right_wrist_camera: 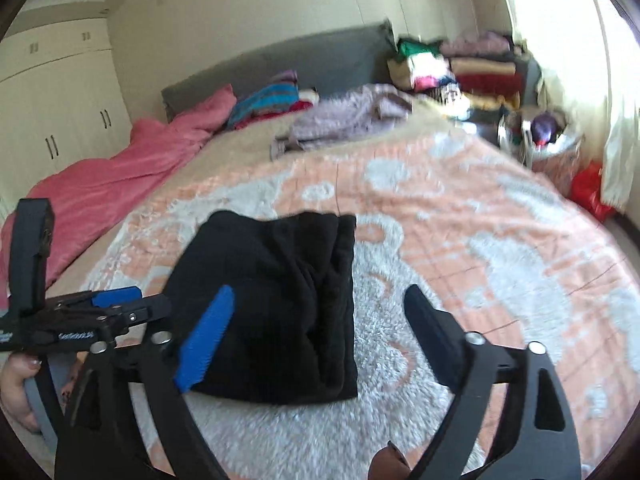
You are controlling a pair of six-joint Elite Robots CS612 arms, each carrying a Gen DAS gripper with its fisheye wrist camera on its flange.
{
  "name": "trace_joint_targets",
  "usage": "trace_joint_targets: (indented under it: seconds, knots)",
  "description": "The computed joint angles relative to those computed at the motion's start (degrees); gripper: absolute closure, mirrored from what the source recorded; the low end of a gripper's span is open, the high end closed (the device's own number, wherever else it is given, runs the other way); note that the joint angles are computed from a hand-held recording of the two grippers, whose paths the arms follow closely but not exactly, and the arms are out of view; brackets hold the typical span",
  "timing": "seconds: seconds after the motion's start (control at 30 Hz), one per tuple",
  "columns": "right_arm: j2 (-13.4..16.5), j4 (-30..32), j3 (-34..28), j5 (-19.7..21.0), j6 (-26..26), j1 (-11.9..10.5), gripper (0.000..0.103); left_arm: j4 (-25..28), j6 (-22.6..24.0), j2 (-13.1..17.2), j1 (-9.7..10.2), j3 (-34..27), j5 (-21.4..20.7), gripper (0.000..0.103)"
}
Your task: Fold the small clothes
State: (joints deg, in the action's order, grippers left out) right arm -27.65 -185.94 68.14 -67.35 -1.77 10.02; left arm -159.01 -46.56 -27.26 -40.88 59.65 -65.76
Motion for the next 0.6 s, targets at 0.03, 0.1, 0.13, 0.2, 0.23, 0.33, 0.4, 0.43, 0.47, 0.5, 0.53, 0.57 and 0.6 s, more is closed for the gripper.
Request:
trace_joint_targets:
  seconds: [0.03, 0.1, 0.13, 0.2, 0.23, 0.33, 0.4, 0.43, 0.47, 0.5, 0.53, 0.57, 0.6]
  knots:
    - [-0.4, -1.4, 0.7, -0.7, 0.0, 0.1, 0.007, -0.7, 0.3, -0.3, -0.20, 0.6, 0.5, 0.016]
    - [-1.4, -4.4, 2.7, -0.9, 0.0, 0.1, 0.006, -2.3, 0.9, -1.1, -0.67, 1.9, 1.9, 0.010]
    - [-2.0, -5.8, 3.9, -0.8, 0.0, 0.0, 0.005, -2.8, 1.2, -1.4, -0.87, 2.4, 2.4, 0.010]
    - [-2.9, -7.8, 5.7, -0.6, 0.0, -0.1, 0.005, -4.2, 1.6, -2.3, -1.37, 4.0, 3.4, 0.010]
    - [-3.3, -8.6, 6.4, -0.6, -0.1, -0.1, 0.005, -4.7, 1.7, -2.6, -1.55, 4.6, 3.8, 0.010]
    - [-4.3, -10.2, 8.7, -1.1, -0.9, 0.0, 0.005, -6.7, 2.0, -3.8, -2.22, 6.9, 5.1, 0.010]
    - [-4.8, -11.3, 10.0, -2.0, -1.3, 0.2, 0.005, -7.8, 2.0, -4.4, -2.50, 8.1, 5.5, 0.010]
    - [-5.1, -11.7, 10.7, -2.1, -1.8, 0.2, 0.005, -8.2, 2.0, -4.7, -2.68, 8.8, 5.7, 0.010]
    - [-5.4, -12.1, 11.4, -2.4, -2.1, 0.4, 0.005, -8.5, 2.0, -4.9, -2.80, 9.3, 6.0, 0.010]
    - [-5.6, -12.5, 11.9, -2.8, -2.4, 0.5, 0.005, -8.6, 1.8, -5.1, -3.01, 9.9, 6.4, 0.010]
    - [-5.9, -13.0, 12.6, -3.1, -2.9, 0.6, 0.005, -8.8, 1.7, -5.4, -3.17, 10.5, 6.7, 0.010]
    - [-6.0, -13.3, 13.0, -3.5, -3.1, 0.7, 0.005, -9.2, 1.6, -5.5, -3.29, 10.9, 6.7, 0.010]
    - [-6.1, -13.5, 13.3, -3.8, -3.3, 0.9, 0.005, -9.6, 1.4, -5.7, -3.44, 11.5, 6.8, 0.010]
